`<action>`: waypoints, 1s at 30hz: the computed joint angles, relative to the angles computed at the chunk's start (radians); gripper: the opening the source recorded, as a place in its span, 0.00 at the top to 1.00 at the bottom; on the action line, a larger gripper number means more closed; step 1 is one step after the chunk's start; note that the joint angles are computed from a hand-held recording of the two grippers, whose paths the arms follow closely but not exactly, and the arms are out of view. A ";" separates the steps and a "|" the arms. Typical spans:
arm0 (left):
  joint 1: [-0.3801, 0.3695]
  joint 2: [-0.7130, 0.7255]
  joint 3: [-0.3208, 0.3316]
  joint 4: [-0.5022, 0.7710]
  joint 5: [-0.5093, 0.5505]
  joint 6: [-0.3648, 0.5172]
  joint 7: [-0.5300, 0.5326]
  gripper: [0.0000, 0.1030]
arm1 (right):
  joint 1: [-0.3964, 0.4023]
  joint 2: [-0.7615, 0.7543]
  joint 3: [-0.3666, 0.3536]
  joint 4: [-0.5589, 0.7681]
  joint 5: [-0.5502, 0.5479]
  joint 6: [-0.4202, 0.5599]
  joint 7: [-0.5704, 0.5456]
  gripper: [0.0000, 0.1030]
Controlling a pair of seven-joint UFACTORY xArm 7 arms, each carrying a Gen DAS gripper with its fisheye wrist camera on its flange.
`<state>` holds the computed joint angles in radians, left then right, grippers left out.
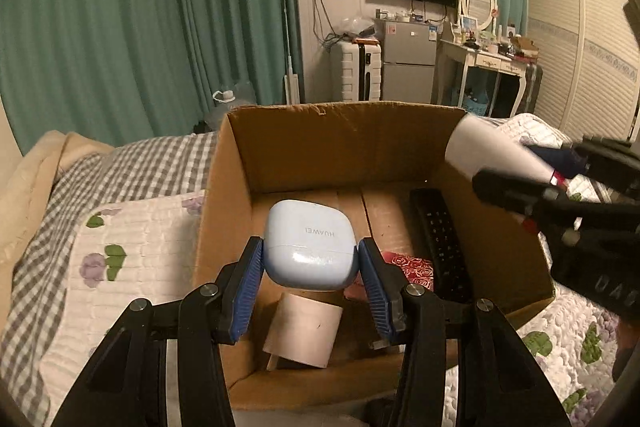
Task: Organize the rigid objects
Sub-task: 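Place the earbud case in the box with the left gripper while the right gripper drops the roll-on bottle in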
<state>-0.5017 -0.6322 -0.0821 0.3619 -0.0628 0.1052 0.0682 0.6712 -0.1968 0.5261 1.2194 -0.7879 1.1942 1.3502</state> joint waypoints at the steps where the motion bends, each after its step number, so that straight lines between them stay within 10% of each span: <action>1: -0.030 0.008 0.030 0.004 -0.011 0.000 0.015 0.50 | 0.000 -0.005 -0.004 -0.010 0.005 -0.007 -0.001 0.65; 17: 0.035 -0.142 0.013 -0.028 -0.012 0.046 -0.025 0.38 | -0.034 0.021 -0.039 -0.051 -0.007 -0.117 0.033 0.64; 30: 0.095 -0.526 -0.022 -0.119 0.016 0.322 -0.059 0.33 | 0.057 -0.054 0.119 -0.006 -0.007 0.126 0.158 0.21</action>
